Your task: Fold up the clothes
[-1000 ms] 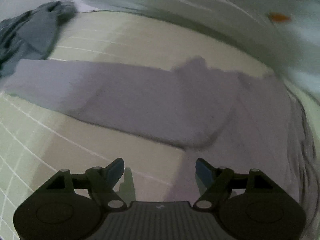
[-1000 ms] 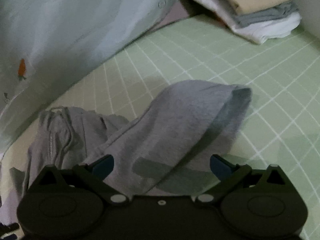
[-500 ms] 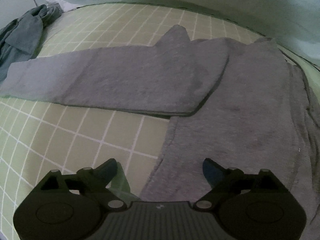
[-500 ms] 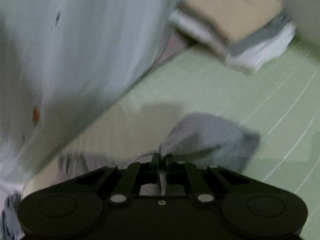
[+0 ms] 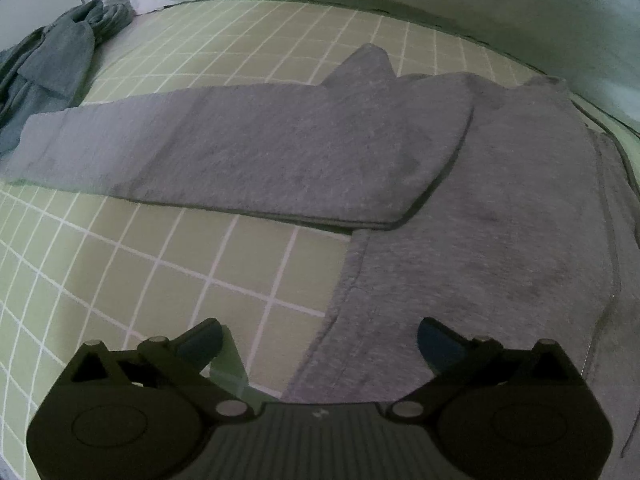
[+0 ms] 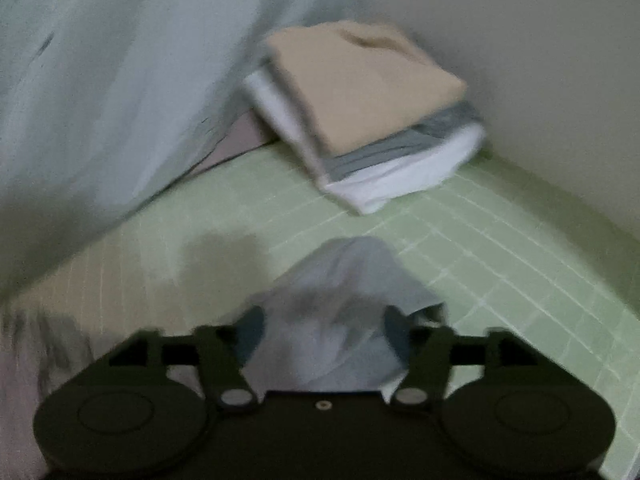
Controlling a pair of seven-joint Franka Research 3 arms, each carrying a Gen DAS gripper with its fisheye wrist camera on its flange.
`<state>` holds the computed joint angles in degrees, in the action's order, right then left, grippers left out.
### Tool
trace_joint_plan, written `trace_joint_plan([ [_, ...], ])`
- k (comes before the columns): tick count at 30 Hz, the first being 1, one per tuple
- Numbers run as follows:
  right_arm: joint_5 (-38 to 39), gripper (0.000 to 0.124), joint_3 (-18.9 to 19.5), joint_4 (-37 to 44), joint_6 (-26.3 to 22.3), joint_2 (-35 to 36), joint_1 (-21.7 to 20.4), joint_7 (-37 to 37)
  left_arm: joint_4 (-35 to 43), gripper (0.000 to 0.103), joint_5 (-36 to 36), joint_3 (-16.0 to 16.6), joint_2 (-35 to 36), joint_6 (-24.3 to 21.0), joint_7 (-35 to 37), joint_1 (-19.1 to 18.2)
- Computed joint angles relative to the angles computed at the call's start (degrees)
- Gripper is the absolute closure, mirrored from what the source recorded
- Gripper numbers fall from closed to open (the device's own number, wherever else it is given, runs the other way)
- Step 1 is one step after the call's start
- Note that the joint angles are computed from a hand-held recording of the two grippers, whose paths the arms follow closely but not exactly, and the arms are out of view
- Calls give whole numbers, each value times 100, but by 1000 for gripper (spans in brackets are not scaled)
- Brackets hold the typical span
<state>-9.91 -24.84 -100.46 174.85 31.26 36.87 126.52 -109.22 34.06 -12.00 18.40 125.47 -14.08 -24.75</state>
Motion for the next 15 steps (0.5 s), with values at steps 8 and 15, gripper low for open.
trace_joint_plan([
  [8,-72,43,1135,903,-719,595,-524,-1459,16,0,-89,-3,-2,7,76,29],
  [15,-187,118,1315,1009,-983,601,-770,-1690,56,0,-114,0,21,-35,23,11],
])
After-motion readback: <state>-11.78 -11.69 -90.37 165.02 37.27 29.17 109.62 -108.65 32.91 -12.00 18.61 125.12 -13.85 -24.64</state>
